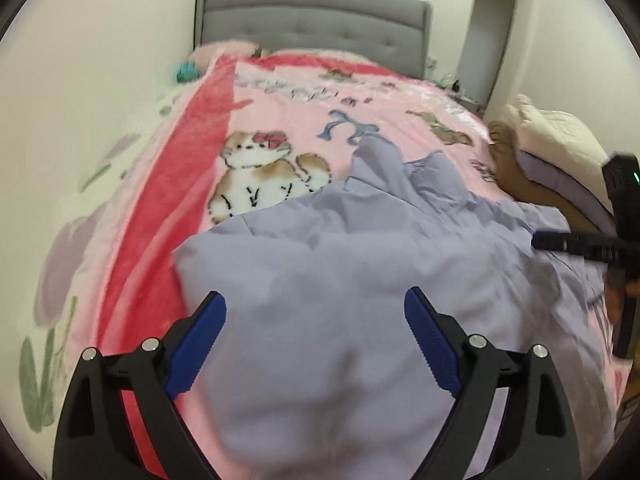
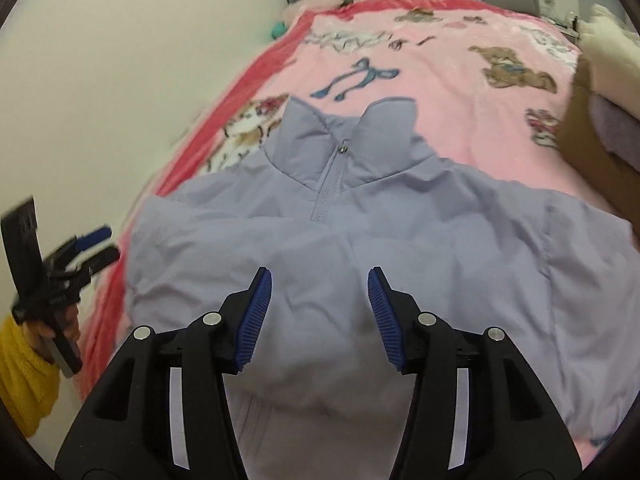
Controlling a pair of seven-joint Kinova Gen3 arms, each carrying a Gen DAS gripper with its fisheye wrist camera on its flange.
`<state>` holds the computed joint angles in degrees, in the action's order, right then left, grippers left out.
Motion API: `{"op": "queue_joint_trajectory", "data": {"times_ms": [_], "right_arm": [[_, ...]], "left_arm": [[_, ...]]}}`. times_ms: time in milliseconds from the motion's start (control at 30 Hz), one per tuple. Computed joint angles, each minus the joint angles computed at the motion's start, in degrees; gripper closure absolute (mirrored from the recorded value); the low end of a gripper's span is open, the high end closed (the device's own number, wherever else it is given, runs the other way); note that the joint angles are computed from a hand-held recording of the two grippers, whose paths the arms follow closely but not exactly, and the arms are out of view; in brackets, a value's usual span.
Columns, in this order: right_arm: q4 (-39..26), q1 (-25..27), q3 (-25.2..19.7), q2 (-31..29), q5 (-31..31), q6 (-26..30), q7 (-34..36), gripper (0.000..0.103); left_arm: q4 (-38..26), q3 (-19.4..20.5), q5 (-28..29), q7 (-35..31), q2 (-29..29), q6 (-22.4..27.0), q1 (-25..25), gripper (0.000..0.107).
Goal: Fold large clothes
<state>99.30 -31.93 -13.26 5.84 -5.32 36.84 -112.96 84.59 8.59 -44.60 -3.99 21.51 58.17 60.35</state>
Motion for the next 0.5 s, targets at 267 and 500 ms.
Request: {"op": "queue_joint_trajectory", "data": {"times_ms": [267, 500], "right_arm": [[-3.67, -3.58, 1.64, 7.61, 7.69, 4.75, -7.38, 0.055], [1.69, -2.65, 1.11, 6.37, 7.11, -1.41, -3.04, 0.053]], "left_arm": [[-1.72, -0.90, 12.16, -4.66, 4.67, -5.03, -6.00, 0.021], [-5.00, -2.65, 13.41, -9.25, 7.95, -1.24, -4.01, 0.021]]}}
